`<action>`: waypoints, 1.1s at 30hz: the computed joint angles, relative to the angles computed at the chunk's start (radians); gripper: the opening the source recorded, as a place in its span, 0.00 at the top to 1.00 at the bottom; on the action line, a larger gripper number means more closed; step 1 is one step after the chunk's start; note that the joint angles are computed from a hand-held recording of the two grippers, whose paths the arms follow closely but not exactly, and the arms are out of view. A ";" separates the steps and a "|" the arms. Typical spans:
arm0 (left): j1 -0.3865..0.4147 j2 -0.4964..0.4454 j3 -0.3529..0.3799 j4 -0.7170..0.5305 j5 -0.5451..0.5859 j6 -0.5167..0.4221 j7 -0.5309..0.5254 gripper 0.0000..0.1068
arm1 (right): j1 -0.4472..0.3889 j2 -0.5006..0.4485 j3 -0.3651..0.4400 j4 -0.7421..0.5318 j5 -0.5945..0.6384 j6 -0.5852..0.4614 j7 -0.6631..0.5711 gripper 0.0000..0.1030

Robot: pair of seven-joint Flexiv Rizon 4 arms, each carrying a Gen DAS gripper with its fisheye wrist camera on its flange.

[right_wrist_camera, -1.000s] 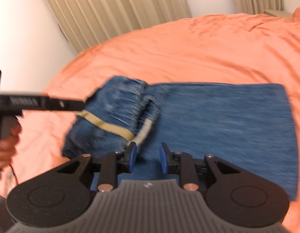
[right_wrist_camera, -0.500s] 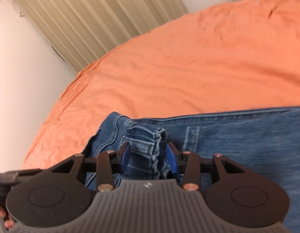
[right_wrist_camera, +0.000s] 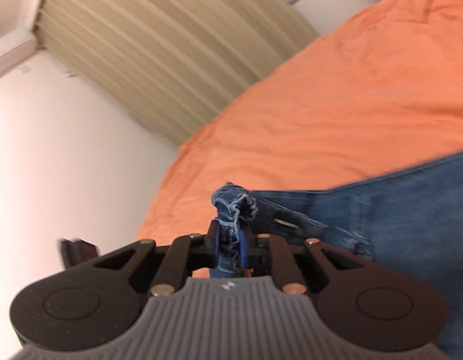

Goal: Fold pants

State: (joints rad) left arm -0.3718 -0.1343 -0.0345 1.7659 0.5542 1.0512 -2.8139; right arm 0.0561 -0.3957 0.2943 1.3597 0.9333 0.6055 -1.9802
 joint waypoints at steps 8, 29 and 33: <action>-0.028 -0.107 -0.004 -0.104 -0.065 -0.148 0.132 0.78 | 0.034 -0.104 -0.017 0.015 -0.107 0.058 0.157 0.92; -0.055 -0.094 0.039 -0.070 -0.116 -0.092 0.146 0.82 | -0.011 -0.171 0.064 -0.053 -0.059 0.015 0.181 0.86; -0.072 -0.028 0.050 -0.086 0.017 -0.118 0.010 0.82 | 0.032 -0.112 0.049 -0.129 -0.148 -0.036 0.146 0.87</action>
